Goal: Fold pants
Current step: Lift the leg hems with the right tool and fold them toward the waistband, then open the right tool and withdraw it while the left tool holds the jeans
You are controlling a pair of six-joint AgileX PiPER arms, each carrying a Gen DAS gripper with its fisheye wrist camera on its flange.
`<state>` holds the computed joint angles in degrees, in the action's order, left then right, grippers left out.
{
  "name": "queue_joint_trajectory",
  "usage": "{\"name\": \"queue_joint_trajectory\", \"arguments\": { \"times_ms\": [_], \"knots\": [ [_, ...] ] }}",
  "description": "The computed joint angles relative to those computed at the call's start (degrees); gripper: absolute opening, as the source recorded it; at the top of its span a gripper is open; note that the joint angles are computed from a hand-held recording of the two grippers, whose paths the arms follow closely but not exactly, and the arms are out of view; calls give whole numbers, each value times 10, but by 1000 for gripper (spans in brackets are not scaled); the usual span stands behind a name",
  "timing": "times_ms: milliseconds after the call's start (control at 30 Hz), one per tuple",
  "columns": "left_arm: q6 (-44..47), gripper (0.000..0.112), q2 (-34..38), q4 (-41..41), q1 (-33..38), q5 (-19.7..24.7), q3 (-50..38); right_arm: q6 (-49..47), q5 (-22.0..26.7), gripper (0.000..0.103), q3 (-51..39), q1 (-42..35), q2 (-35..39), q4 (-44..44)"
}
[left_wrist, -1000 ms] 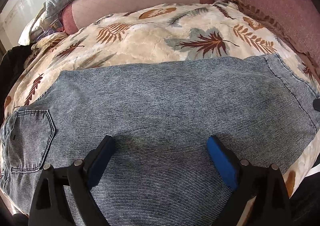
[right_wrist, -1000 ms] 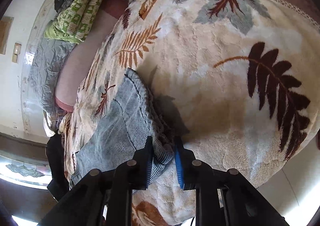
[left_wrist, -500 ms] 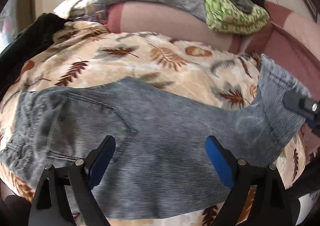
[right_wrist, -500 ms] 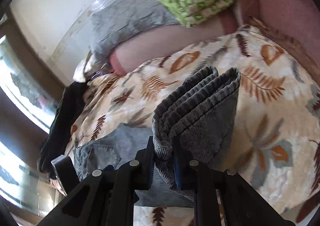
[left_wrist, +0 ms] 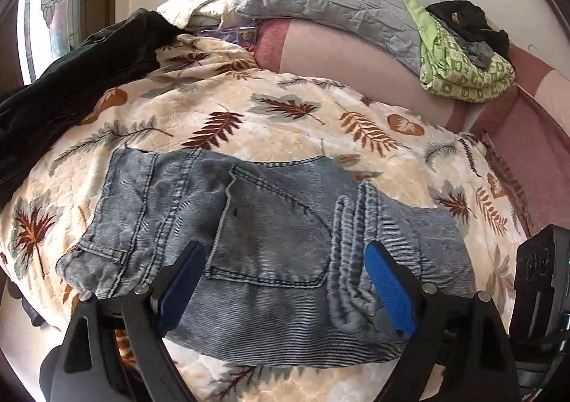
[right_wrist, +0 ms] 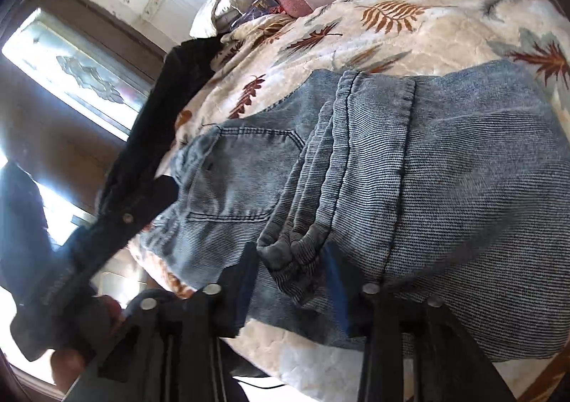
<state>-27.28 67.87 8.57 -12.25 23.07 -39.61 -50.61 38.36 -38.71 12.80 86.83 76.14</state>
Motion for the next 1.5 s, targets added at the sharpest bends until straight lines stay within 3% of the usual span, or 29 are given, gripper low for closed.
{"name": "queue_joint_trajectory", "arguments": {
  "times_ms": [33,167,233,300,333,367,467,600,667,767,800,900,967,1067,1100,1167,1200,1300,1367,1433,1500],
  "knots": [
    [-35,91,-2,31,-23,4,-5,-18,21,63,21,-29,-20,21],
    [-96,91,26,76,-83,8,-33,-81,129,65,97,-192,-77,77],
    [-100,91,60,79,-110,10,-46,-84,155,77,111,-263,-59,68],
    [-109,91,144,98,-143,65,-87,-62,182,77,97,-305,13,24],
    [-101,91,188,89,-149,85,-101,-74,220,77,96,-334,42,19],
    [-112,91,210,97,-153,83,-95,-76,240,77,89,-349,48,12],
    [-177,91,178,155,-177,71,-65,-50,270,77,42,-371,20,-15],
    [-178,91,162,158,-178,75,-61,38,218,77,-70,-366,49,-57],
    [-132,92,176,104,-152,53,-54,90,200,77,-153,-340,118,-93],
    [-152,92,167,127,-157,41,-39,164,190,76,-258,-303,205,-171],
    [-165,92,166,138,-160,38,-35,190,173,67,-281,-285,221,-198],
    [-190,92,164,163,-167,30,-26,237,156,29,-330,-247,260,-253],
    [-197,92,162,175,-169,23,-20,235,127,19,-337,-226,246,-280],
    [-211,92,159,189,-170,16,-13,280,21,18,-314,-173,199,-389],
    [-211,92,160,189,-171,20,-16,296,12,18,-316,-160,210,-422],
    [-192,92,159,170,-169,29,-24,283,15,23,-314,-166,220,-418],
    [-171,92,153,150,-164,29,-25,259,24,30,-302,-185,207,-381],
    [-189,91,120,166,-162,28,-18,165,33,32,-223,-242,125,-260],
    [-235,91,95,212,-169,24,-13,87,113,37,-177,-293,80,-164],
    [-217,91,91,200,-161,17,-21,71,192,60,-142,-315,60,-127],
    [-193,92,112,179,-152,18,-36,50,217,64,-100,-313,54,-109]
  ]
}}
